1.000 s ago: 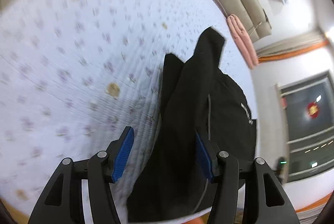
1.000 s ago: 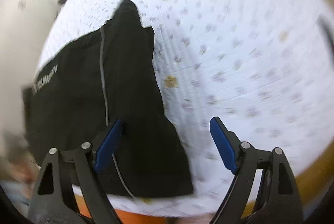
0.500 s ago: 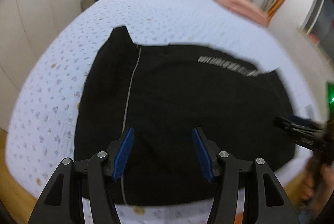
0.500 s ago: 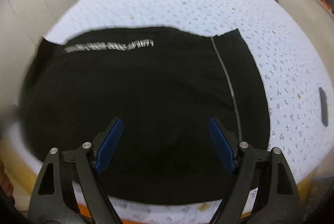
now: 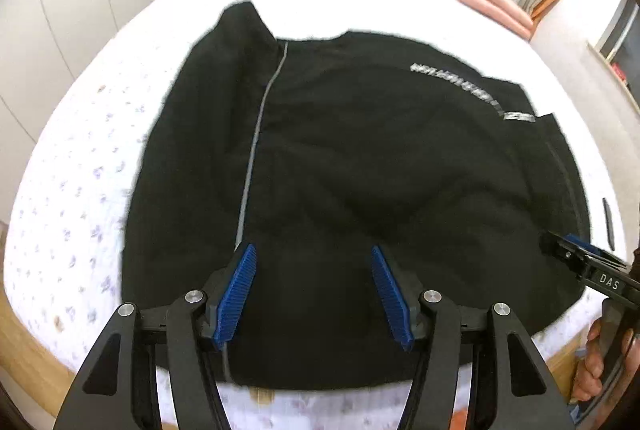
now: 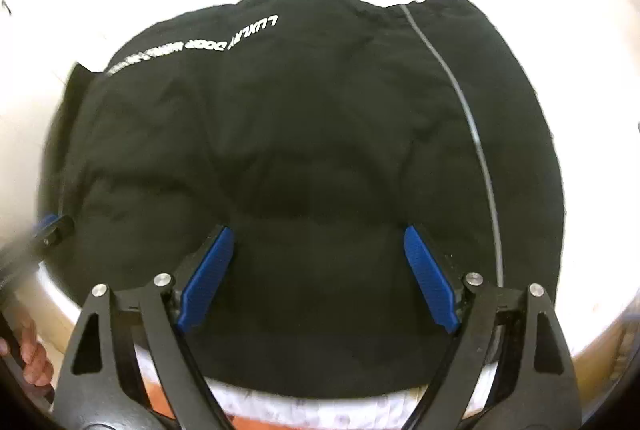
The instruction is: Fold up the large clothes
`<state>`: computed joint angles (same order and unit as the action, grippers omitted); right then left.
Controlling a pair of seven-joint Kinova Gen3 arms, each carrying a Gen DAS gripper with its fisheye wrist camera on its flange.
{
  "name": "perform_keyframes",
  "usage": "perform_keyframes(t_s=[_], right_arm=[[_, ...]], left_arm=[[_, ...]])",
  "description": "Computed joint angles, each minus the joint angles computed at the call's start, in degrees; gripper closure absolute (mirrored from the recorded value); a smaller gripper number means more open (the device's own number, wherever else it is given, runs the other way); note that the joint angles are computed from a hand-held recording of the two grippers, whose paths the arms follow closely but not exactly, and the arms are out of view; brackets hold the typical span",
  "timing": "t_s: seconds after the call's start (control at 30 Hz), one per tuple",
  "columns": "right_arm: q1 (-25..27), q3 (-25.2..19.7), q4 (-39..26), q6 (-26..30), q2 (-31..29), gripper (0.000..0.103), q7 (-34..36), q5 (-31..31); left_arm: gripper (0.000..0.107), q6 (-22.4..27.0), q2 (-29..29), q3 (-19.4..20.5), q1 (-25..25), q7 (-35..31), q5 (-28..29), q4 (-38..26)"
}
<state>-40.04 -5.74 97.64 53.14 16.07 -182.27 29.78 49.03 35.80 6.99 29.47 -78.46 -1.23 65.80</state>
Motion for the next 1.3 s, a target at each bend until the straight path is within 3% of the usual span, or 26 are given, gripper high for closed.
perform_keyframes(t_s=[0.07, 0.2, 0.27, 0.4, 0.47, 0.53, 0.7, 0.77, 0.87, 0.97, 1.03, 1.3], right_arm=[[1.2, -3.0, 1.3, 1.3, -1.9, 0.017, -2.7, 0.8], [6.5, -13.6, 1.9, 6.8, -5.0, 0.017, -8.9, 3.6], [5.3, -15.9, 0.8, 11.4, -6.6, 0.017, -12.2, 4.5], [-4.3, -10.1, -4.7, 20.7, -8.4, 0.016, -13.9, 3.5], [-9.6, -6.7, -8.2, 25.4, -8.3, 0.016, -13.8, 4.5], [-15.0, -4.3, -12.0, 30.1, -8.0, 0.015, -13.8, 6.6], [-28.2, 4.0, -20.5, 41.7, -4.9, 0.009, -10.7, 10.5], [-32.8, 7.5, -23.8, 46.4, -3.4, 0.009, -8.7, 12.0], [-33.7, 5.4, -28.7, 53.4, -1.1, 0.007, -8.2, 16.2], [-29.9, -2.5, -32.9, 58.8, 0.6, 0.006, -7.3, 20.5], [-28.7, -5.6, -34.9, 61.3, 1.8, 0.005, -6.8, 22.8], [-34.1, -3.5, -40.0, 63.6, 3.9, 0.003, -3.9, 27.5]], left_arm=[[0.045, -0.7, -2.4, -0.3, 0.3, -0.3, -0.8, 2.3], [0.045, 0.5, -7.3, -1.7, 3.4, 1.8, -5.1, 4.8], [0.045, 1.3, -9.7, -2.2, 4.9, 3.5, -7.7, 5.6], [0.042, 2.6, -14.4, -1.9, 7.3, 8.1, -11.6, 6.3], [0.031, 3.9, -16.0, -1.7, 8.6, 10.4, -14.2, 6.3], [0.031, 6.4, -16.4, -1.5, 10.3, 12.5, -17.7, 5.4], [0.031, 5.5, -20.6, 0.2, 11.1, 16.1, -21.2, 7.8], [0.031, 7.2, -21.6, 0.6, 12.5, 17.9, -24.5, 7.2], [0.031, 9.4, -22.8, 1.3, 14.0, 20.7, -29.0, 6.4], [0.031, 8.9, -24.9, 2.7, 13.4, 21.2, -29.3, 6.7], [0.031, 9.4, -25.9, 3.6, 13.6, 22.0, -30.4, 6.6], [0.03, 9.9, -30.0, 6.9, 12.7, 23.1, -30.7, 7.1]])
